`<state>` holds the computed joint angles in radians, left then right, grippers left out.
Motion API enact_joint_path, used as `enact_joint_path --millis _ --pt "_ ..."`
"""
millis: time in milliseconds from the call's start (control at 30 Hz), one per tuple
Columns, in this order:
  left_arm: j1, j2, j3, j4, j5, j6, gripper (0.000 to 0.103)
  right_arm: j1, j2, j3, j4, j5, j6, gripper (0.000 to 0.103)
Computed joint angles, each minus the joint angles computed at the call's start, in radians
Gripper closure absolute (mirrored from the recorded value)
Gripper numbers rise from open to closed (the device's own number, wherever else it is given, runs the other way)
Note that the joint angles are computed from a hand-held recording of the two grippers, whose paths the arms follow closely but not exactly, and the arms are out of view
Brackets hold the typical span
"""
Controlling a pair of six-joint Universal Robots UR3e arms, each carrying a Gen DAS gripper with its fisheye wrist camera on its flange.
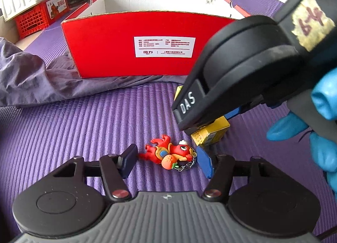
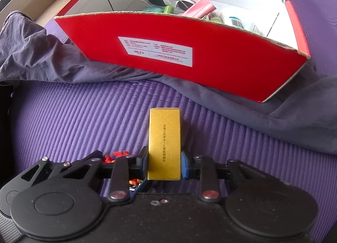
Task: Organize rigid objects
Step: 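Carry dragon keychain and yellow box into the shoebox and open both tools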
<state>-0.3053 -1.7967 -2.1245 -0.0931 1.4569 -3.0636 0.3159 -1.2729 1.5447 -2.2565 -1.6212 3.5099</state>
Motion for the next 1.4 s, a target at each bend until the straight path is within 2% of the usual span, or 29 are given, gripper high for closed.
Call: enact_joint_path --millis 367,867,967,1133,1400 --pt "0.027 0.034 -0.004 -0.038 -0.016 -0.021 0.042 -0.008 -0.044 0.042 -0.017 0.004 0.016 0.075" --pt "0.038 0.203 -0.014 -0.135 0.001 -0.031 0.042 0.003 -0.203 0.101 -0.001 -0.001 0.035 0.075" --pt "0.027 0.24 0.012 -0.184 0.03 -0.03 0.042 0.01 -0.246 0.1 0.016 -0.007 0.036 0.075" --pt "0.031 0.314 0.063 -0.269 0.027 -0.026 0.042 0.019 -0.3 0.075 0.056 -0.023 0.034 0.075" --pt "0.018 0.333 0.215 -0.383 0.035 -0.007 0.042 0.04 -0.347 0.01 0.109 -0.073 0.003 0.075"
